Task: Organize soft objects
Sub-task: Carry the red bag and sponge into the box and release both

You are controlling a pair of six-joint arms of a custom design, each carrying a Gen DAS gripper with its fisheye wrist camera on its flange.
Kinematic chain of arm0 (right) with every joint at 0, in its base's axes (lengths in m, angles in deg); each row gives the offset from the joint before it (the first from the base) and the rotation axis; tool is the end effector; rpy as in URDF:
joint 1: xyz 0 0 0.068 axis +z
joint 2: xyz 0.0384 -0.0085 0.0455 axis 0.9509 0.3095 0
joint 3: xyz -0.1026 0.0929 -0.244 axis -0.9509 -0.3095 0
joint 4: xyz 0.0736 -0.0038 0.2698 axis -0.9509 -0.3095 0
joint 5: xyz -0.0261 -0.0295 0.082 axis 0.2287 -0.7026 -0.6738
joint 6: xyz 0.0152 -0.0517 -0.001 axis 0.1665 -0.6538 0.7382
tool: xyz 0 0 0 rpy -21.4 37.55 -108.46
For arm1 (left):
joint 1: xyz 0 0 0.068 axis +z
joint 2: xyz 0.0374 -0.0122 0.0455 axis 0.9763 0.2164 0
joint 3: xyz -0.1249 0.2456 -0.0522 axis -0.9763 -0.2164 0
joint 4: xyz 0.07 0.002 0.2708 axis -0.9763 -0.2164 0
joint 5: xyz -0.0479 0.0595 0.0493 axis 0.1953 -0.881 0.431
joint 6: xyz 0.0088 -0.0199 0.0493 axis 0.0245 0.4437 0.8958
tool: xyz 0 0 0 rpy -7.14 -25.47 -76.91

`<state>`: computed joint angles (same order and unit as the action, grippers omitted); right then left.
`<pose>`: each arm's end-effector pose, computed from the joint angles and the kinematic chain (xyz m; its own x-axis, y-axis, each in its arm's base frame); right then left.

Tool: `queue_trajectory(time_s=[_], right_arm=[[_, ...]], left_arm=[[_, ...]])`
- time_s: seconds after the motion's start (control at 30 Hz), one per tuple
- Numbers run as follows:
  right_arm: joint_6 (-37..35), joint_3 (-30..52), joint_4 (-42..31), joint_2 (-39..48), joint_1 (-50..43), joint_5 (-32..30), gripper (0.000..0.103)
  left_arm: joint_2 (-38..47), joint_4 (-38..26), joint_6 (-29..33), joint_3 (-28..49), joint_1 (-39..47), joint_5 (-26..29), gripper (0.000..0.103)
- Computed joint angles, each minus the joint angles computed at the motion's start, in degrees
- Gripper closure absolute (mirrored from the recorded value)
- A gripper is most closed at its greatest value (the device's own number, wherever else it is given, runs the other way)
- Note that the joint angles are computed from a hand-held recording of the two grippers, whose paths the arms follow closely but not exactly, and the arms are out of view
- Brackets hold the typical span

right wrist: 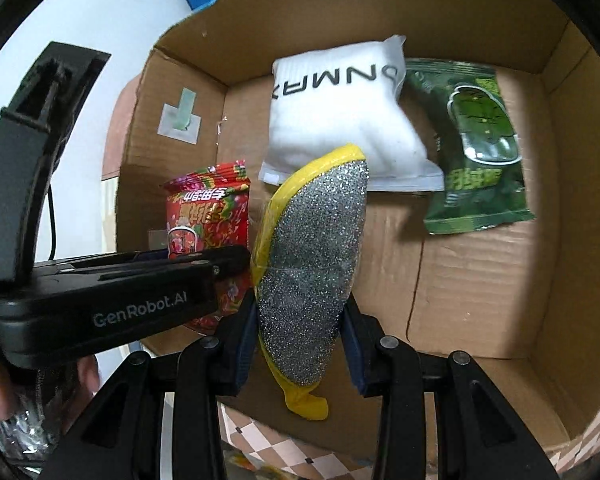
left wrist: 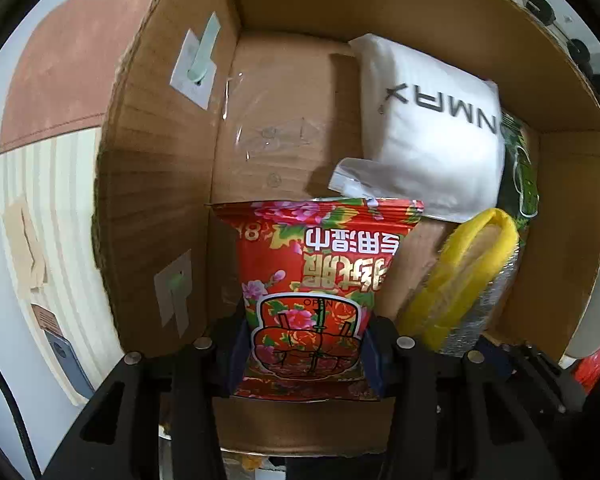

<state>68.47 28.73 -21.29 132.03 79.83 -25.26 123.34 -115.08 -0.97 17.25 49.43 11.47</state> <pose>0.1960 0.0409 0.1742 -0.8734 0.4817 0.0715 0.4622 0.7738 0.4331 0.3076 -0.1673 0.1720 -0.8531 0.4464 0.2701 0.4436 0.8931 -0.0749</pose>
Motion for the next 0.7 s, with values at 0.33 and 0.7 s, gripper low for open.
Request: queue_trajectory(time_s=[0.33,0.7], right_arm=[[-2.6,1.5,-3.1,2.7,-1.3,0.0,0.034],[-7.5,7.8,-23.3,-10.3,-4.2,10.9,0.026]], left_arm=[[-0.5,-2.7,-1.1,3.4,-0.1,2.2,0.048],[-18.9,-2.5,-1.6,-2.4,-2.5,-2.3,0.047]])
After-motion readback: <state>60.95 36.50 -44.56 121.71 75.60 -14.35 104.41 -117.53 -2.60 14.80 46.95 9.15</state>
